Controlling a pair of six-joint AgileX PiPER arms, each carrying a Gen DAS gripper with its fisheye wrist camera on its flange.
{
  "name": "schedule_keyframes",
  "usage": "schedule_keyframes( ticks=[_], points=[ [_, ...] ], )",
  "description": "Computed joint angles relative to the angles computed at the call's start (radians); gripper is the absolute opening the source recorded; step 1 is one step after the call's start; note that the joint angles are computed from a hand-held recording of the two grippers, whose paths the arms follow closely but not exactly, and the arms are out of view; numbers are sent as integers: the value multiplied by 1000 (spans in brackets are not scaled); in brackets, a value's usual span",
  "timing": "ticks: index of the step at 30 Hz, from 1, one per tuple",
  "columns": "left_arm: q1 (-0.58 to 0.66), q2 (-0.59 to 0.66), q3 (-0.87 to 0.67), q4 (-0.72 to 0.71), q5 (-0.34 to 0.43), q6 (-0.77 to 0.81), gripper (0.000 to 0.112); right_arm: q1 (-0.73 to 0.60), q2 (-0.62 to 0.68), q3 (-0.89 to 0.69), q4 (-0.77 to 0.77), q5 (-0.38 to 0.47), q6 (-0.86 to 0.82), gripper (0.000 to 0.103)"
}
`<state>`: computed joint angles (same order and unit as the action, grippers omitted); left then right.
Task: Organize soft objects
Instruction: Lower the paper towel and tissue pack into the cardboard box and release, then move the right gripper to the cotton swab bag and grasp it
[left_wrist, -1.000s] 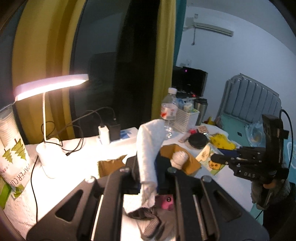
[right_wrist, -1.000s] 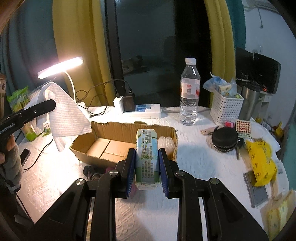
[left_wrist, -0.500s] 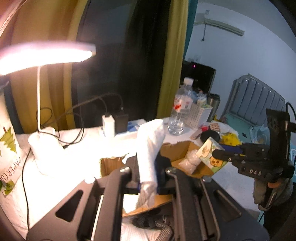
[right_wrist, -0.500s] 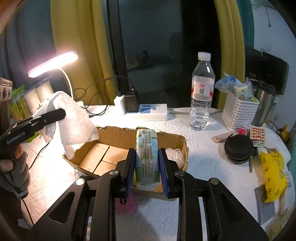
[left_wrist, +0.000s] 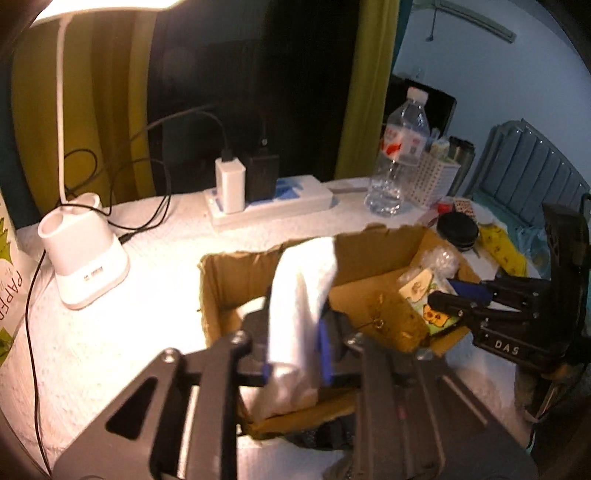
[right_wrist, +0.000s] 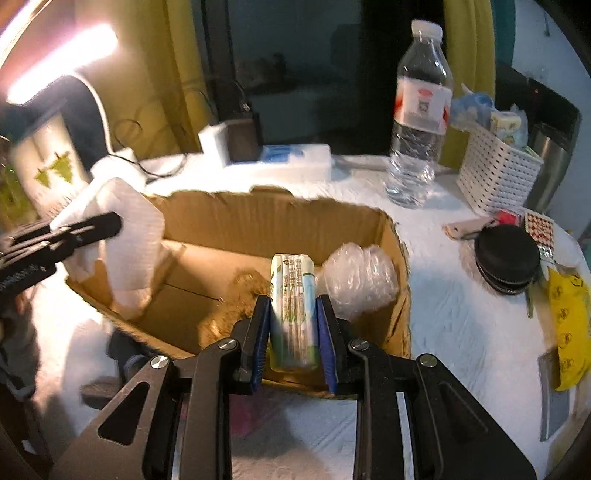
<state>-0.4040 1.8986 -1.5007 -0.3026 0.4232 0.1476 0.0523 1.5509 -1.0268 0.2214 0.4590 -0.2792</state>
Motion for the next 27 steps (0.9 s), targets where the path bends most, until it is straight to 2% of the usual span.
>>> schedule_keyframes(
  ticks=[6,8,9,10,15,22,27],
  points=[
    [-11,-13,5,35,-4,-18,32,3,22,-10,-6,26,23,27],
    [-12,-23,10,39,-3,-18,44,-5,18,-17,61,50,-40,27],
    [-13,-28,14,45,-5,-27,64,-10,15,-19,101,61,-77,27],
    [-14,-35,21,38,-11,-23,73,-13,9,-19,135,70,-110,27],
    [-17,-67,45,68,-24,-57,73,-18,-11,-32,147,86,-103,29],
    [-22,-134,105,154,-53,-140,74,-32,-104,11,143,73,-91,38],
    [-25,-191,163,175,-67,-165,74,-33,-176,47,143,77,-84,39]
  ],
)
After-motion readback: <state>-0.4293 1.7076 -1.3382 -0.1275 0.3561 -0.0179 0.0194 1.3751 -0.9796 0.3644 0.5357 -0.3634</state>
